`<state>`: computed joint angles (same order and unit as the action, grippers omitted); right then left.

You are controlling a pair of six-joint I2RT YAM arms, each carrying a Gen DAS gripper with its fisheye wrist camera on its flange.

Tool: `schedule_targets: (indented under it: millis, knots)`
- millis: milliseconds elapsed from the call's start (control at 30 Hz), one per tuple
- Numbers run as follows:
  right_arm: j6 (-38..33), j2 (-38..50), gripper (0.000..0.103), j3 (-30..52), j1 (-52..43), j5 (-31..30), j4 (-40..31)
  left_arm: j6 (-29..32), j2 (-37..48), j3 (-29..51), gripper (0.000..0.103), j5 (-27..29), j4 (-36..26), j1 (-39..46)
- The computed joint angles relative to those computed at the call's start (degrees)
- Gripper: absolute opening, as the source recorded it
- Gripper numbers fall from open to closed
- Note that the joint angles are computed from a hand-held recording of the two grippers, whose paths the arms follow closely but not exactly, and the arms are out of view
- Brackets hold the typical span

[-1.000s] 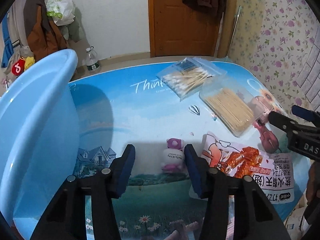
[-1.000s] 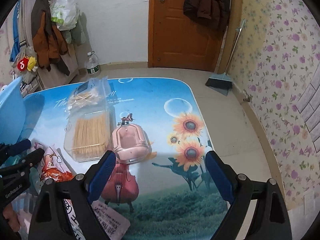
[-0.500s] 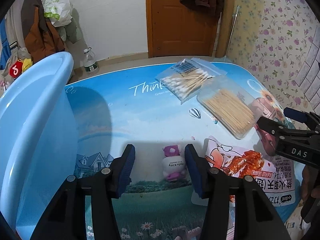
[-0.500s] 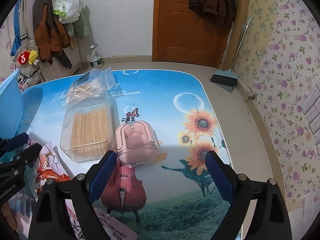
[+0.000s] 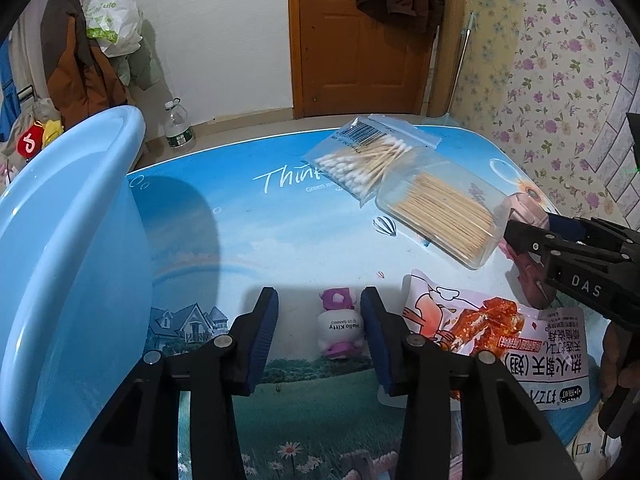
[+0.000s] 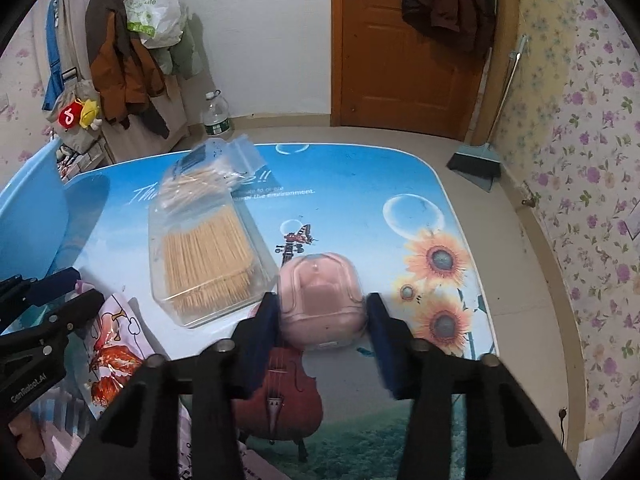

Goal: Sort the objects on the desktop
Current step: 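Close the left gripper on the Hello Kitty toy while the right gripper grasps the pink case, then lift and carry the toy and pink case with both grippers over the basin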

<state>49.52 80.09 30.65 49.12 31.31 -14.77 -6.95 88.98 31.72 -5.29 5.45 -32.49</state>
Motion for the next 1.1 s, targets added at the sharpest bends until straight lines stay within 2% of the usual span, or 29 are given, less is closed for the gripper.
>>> schedule_targets:
  millis: [200, 267, 400, 767, 833, 1100]
  knots:
    - [4.74, -3.14, 0.044, -2.57, 1.96, 1.93, -2.19, -0.39, -0.99, -1.25, 0.037, -1.19, 0.78, -0.42]
    - [6.03, -3.01, 0.044, -1.86, 2.66, 3.41, -4.02, -0.62, -1.18, -1.59, 0.029, -2.17, 1.12, -0.79]
    - [10.76, -4.91, 0.044, -2.09, 4.81, 6.86, -8.27, -0.33, -1.36, -2.07, 0.022, -2.57, 1.65, -0.88]
    - [10.83, -2.42, 0.044, 0.73, 3.89, 6.49, -9.0, -0.21, -1.54, -2.52, 0.022, 0.62, 2.19, 1.62]
    - [11.28, -0.54, 0.044, 3.54, 4.06, 6.42, -10.09, -0.11, -1.45, -2.45, 0.022, 0.67, 2.2, 1.61]
    - [10.59, 0.07, 0.044, 4.88, 4.24, 7.14, -10.9, 0.2, -3.8, -4.14, 0.021, -1.02, 3.32, 0.36]
